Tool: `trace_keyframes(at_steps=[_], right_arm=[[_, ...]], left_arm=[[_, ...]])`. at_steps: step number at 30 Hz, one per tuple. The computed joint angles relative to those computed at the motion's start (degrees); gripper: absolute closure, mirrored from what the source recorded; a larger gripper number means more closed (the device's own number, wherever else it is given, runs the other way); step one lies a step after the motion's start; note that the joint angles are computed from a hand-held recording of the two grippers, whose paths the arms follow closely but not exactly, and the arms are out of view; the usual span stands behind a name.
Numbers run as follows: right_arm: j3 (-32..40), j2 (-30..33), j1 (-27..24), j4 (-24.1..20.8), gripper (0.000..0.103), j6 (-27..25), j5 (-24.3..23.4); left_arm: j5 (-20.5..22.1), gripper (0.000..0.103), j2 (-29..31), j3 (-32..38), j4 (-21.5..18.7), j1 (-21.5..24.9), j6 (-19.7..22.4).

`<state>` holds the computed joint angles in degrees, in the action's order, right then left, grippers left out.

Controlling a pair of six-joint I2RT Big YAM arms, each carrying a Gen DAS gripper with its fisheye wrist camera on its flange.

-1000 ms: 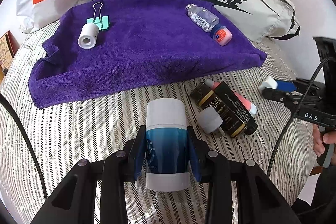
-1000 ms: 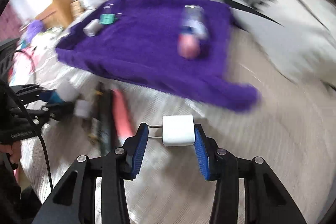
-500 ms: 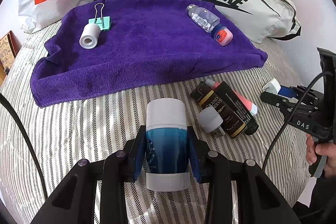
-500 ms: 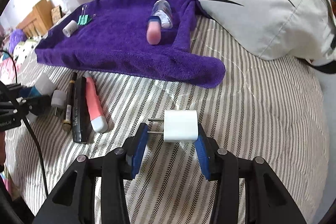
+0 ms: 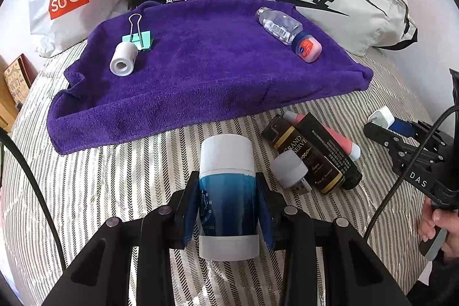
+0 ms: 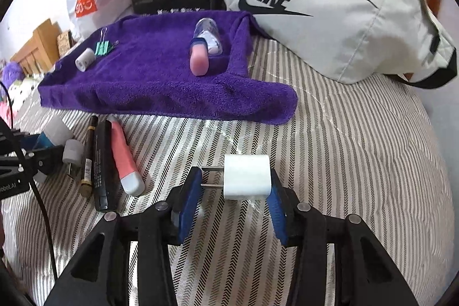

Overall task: Organize rigid objects
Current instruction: 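Lift the cylinder with the left tool while the right tool lifts the charger plug, then set the cylinder beside the teal clip while the right tool sets the plug beside the pink jar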

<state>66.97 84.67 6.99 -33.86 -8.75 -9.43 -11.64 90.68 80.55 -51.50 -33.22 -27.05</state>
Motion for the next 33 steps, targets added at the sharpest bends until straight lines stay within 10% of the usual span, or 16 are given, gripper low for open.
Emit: trace_keyframes(at_steps=[15, 21, 33], right_arm=[[-1.52, -0.69, -0.07, 2.51, 0.059, 1.62, -0.47], [1.81, 0.26, -2.79, -4.07, 0.059, 4.37, -8.30], [6.24, -2.59, -0.93, -7.70, 0.060, 0.76, -8.12]], left_arm=[[0.33, 0.069, -2.56, -3.92, 5.08, 0.18, -1.51], [0.94, 0.069, -4.42, -4.67, 4.14, 1.20, -2.72], [1.58, 0.069, -7.69, -4.91, 4.84, 5.08, -2.50]])
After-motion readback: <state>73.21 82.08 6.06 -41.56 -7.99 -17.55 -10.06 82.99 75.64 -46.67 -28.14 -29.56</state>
